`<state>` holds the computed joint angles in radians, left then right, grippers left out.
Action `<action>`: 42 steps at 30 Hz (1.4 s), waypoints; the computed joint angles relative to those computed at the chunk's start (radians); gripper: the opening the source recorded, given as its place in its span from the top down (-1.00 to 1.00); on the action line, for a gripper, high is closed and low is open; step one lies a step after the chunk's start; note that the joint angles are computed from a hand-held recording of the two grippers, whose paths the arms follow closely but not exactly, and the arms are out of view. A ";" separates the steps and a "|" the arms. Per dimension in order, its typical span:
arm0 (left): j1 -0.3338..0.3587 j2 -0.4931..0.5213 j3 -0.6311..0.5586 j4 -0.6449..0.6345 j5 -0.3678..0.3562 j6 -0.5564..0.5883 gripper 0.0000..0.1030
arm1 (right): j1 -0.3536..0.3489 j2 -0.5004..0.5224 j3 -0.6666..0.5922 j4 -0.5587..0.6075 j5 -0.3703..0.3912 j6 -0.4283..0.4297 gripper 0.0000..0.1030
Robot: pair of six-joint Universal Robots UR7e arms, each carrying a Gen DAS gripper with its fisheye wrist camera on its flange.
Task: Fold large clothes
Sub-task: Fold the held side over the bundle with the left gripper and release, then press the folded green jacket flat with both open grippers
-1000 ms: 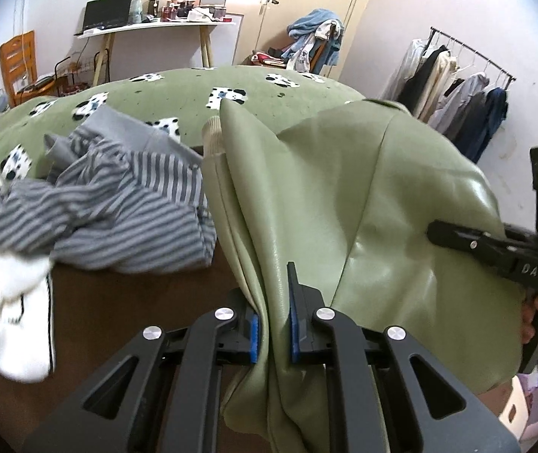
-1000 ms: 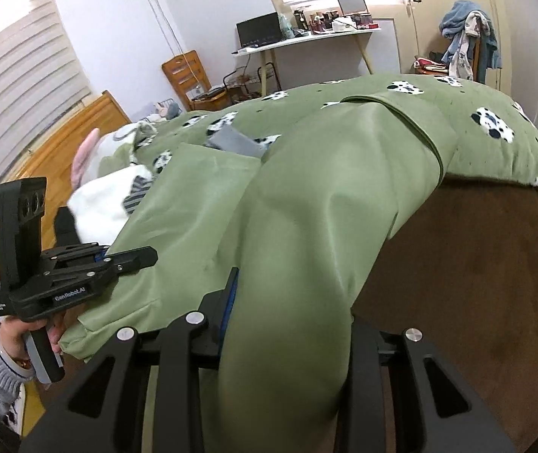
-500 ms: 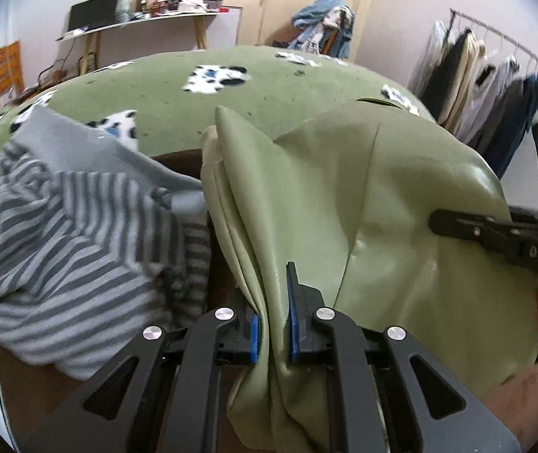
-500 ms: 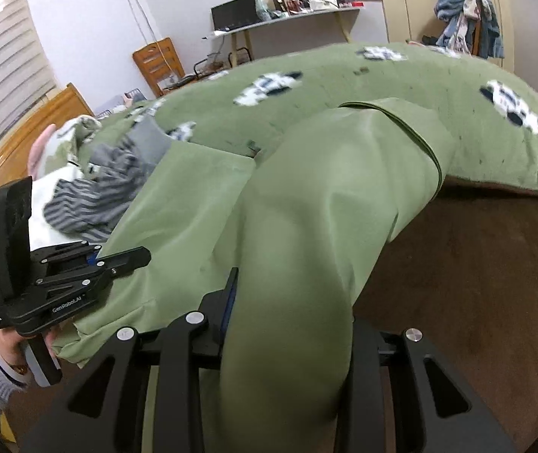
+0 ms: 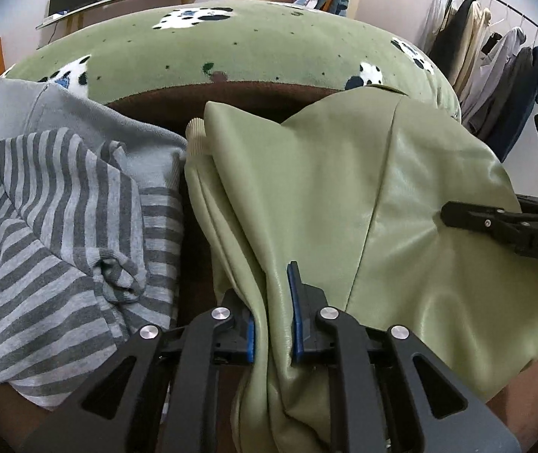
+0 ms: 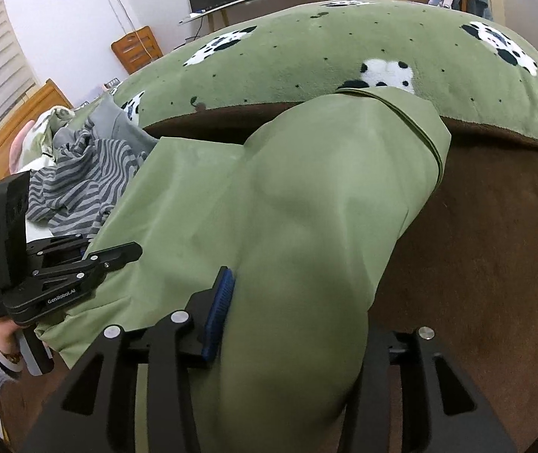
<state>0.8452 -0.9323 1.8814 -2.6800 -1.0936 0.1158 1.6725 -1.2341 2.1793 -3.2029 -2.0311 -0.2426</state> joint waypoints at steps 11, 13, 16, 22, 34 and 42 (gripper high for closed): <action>-0.047 -0.043 -0.065 0.167 0.094 -0.077 -0.80 | 0.073 -0.040 -0.037 0.202 -0.189 0.146 -0.34; -0.070 -0.071 -0.060 0.171 0.111 -0.085 -0.87 | 0.103 -0.061 -0.020 0.174 -0.241 0.143 -0.60; -0.102 -0.115 -0.059 0.211 0.088 -0.120 -0.87 | 0.173 -0.075 0.011 0.039 -0.337 0.084 -0.89; -0.136 -0.172 0.038 0.110 -0.092 -0.158 -0.87 | 0.262 -0.125 0.058 0.127 -0.373 0.191 -0.89; -0.116 -0.112 0.193 0.033 -0.083 -0.084 -0.87 | 0.167 -0.025 0.244 -0.052 -0.323 0.265 -0.72; -0.100 -0.082 0.217 -0.035 -0.045 -0.020 -0.87 | 0.123 0.008 0.268 -0.163 -0.290 0.263 -0.79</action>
